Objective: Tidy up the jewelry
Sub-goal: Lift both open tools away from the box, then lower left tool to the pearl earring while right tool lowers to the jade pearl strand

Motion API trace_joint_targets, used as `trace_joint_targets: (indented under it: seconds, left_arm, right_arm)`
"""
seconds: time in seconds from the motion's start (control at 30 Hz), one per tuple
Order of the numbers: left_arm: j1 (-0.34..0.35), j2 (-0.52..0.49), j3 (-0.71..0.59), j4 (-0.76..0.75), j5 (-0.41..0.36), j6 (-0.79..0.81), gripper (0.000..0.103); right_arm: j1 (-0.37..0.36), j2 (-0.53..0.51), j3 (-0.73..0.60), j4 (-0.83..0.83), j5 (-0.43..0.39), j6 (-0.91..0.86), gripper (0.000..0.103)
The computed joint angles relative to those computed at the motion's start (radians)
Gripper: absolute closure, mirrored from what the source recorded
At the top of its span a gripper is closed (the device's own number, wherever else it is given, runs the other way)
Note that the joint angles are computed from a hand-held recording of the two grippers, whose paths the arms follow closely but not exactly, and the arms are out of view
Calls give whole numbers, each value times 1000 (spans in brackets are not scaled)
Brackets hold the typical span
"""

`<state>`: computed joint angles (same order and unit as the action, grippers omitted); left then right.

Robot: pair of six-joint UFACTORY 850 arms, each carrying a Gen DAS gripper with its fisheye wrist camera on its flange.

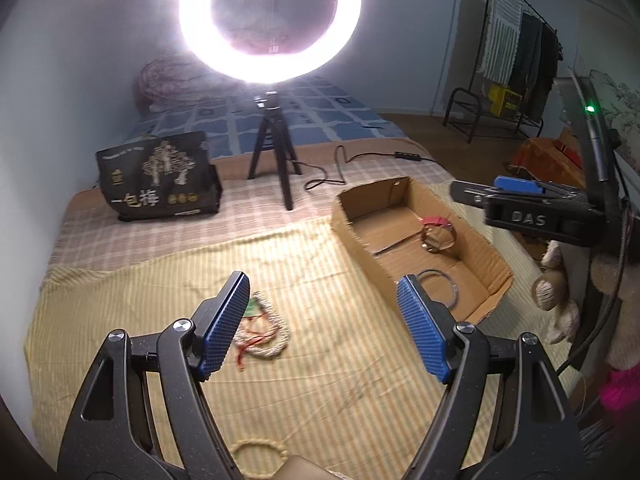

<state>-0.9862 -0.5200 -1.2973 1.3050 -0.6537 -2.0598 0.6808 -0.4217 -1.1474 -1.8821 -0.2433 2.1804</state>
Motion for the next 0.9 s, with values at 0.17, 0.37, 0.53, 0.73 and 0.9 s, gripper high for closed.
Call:
trace_joint_targets:
  seconds: [0.17, 0.37, 0.53, 0.73, 0.9]
  left_arm:
    - [0, 79, 105, 26, -42, -70, 24]
    - [22, 165, 220, 8, -54, -128, 24]
    - [38, 212, 289, -2, -57, -160, 24]
    - [57, 254, 366, 16, -53, -221, 24]
    - [86, 299, 435, 23, -21, -289, 24]
  right_arm:
    - [22, 13, 13, -67, 0, 86, 25]
    - [61, 12, 14, -195, 27, 192, 25]
    - [97, -8, 1, -231, 51, 199, 25]
    - [141, -52, -32, -205, 49, 108, 25]
    - [140, -94, -70, -235, 95, 138, 25]
